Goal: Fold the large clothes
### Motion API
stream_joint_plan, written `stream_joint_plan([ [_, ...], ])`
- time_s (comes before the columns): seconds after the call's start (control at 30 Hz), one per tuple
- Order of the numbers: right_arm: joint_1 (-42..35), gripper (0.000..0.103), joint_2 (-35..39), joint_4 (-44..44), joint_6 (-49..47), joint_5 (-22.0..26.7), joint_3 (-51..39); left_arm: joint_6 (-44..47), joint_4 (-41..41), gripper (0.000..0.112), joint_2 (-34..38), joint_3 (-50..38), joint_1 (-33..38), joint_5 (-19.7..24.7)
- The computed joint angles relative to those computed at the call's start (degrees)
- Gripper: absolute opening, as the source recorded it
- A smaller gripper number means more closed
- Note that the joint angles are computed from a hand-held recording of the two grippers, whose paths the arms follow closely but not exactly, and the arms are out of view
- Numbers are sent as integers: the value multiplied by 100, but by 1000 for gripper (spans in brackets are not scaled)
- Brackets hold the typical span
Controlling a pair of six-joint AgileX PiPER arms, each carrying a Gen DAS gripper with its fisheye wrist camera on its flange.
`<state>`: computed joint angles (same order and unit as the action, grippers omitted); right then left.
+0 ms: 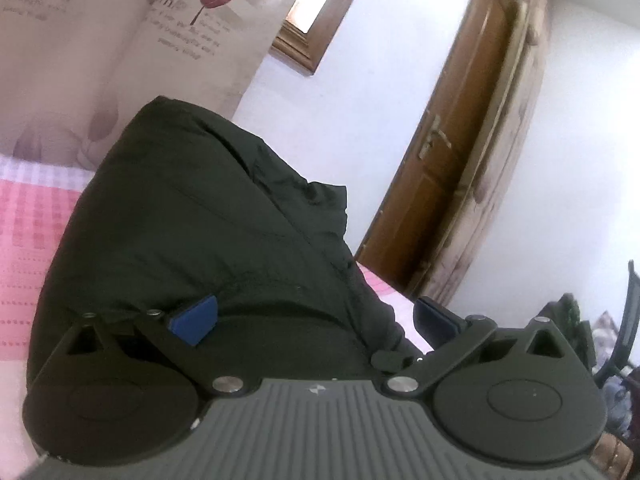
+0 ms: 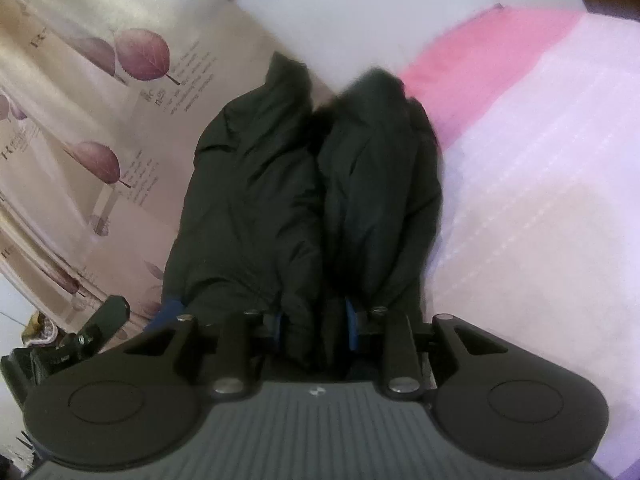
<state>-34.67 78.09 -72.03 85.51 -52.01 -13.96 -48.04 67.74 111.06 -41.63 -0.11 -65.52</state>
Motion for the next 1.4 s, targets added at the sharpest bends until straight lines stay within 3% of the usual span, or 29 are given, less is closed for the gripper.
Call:
stream_joint_plan([
  [0.1, 16, 27, -97, 90, -239, -49, 122, -254, 7, 103, -21, -44, 87, -31],
  [0.17, 217, 29, -357, 131, -167, 223, 117, -304, -108, 103, -218, 13, 72, 293],
  [0.3, 1675, 38, -1341, 593, -169, 2120, -58, -337, -401, 103, -612, -17, -92, 956],
  [0.37, 2118, 43, -1518, 804, -305, 2695, -106, -178, -642, 103, -800, 5, -235, 1326],
  [0.47, 2493, 47, -1635, 1347, -727, 3141, -68, 203, -1014, 103, -1010, 32, -426, 1795],
  [0.6, 2895, 65, -1703, 2603, -1819, 3531, 66, 279, -1130, 103, -1092, -213, -692, 2553],
  [0.67, 2996, 82, -1616, 2823, -1907, 3762, -35, 428, -1231, 103, -1082, -305, -777, 2795],
  [0.8, 2481, 83, -1447, 1915, -1080, 3266, 16, 896, -1523, 103, -1008, -391, -870, 2990],
  [1.0, 2588, 90, -1339, 1783, -1003, 3466, -150, 1100, -1595, 103, -918, -596, -964, 3280],
  [1.2, 2382, 98, -1144, 1491, -857, 3300, -207, 1571, -1908, 103, -787, -910, -1149, 3840],
  [1.4, 2230, 101, -1015, 1240, -760, 3147, -251, 1575, -1851, 103, -611, -1224, -1143, 3981],
])
